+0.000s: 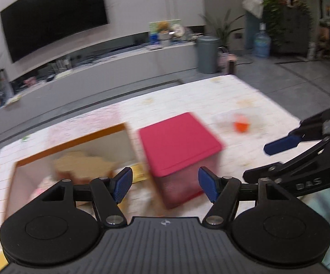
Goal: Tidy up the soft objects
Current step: 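Move both tools back to the clear bag and orange fruit, then grasp the clear plastic bag with the left gripper while the right grasps the orange crocheted fruit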
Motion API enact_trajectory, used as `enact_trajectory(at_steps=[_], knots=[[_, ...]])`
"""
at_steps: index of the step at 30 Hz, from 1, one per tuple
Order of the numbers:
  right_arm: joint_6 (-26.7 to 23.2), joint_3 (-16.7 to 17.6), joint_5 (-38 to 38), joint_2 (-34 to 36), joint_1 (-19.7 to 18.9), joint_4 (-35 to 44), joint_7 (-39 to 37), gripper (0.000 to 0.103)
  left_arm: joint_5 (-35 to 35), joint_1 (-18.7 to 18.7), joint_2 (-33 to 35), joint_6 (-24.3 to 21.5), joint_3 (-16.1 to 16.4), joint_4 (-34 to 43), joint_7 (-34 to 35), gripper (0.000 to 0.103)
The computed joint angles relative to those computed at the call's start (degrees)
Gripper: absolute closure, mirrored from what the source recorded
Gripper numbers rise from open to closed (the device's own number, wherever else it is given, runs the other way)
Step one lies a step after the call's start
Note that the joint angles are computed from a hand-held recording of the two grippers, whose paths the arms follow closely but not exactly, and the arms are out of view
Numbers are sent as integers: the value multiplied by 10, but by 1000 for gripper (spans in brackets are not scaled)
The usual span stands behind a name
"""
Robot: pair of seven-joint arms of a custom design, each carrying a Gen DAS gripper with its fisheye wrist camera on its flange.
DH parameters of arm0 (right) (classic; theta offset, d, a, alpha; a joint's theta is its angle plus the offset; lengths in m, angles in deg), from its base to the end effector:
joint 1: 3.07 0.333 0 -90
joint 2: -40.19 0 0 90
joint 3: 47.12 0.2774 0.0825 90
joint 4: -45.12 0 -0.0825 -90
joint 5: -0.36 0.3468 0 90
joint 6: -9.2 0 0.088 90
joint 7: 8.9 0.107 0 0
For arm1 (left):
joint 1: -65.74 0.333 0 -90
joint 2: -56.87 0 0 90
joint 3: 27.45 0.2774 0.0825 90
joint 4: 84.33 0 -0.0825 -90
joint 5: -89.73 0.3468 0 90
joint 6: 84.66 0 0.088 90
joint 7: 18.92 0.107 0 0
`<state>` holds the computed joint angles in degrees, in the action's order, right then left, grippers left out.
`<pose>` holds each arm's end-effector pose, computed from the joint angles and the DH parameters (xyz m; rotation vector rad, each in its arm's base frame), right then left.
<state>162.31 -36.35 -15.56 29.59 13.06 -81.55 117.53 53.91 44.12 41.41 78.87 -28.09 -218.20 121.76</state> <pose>0.4514 0.2432 0.5071 -1.8351 1.7477 -0.4936 0.4588 -0.1539 0.5079 -1.0154 2.3117 -0.9765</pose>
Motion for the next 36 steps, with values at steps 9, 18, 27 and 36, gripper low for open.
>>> enact_trajectory(at_steps=[9, 18, 27, 36], knots=[[-26, -13, 5, -88, -56, -106, 11, 44, -7, -18, 84, -24, -57, 79, 12, 27], [-28, -41, 20, -66, -101, -107, -71, 44, 189, 14, 221, -25, -140, 204, -26, 27], [-30, -78, 22, 43, -120, -27, -132, 37, 472, -29, 417, -71, -119, 412, -108, 27], [-11, -117, 75, 136, -108, 41, -196, 47, 592, -60, 585, -143, -119, 627, -69, 27]])
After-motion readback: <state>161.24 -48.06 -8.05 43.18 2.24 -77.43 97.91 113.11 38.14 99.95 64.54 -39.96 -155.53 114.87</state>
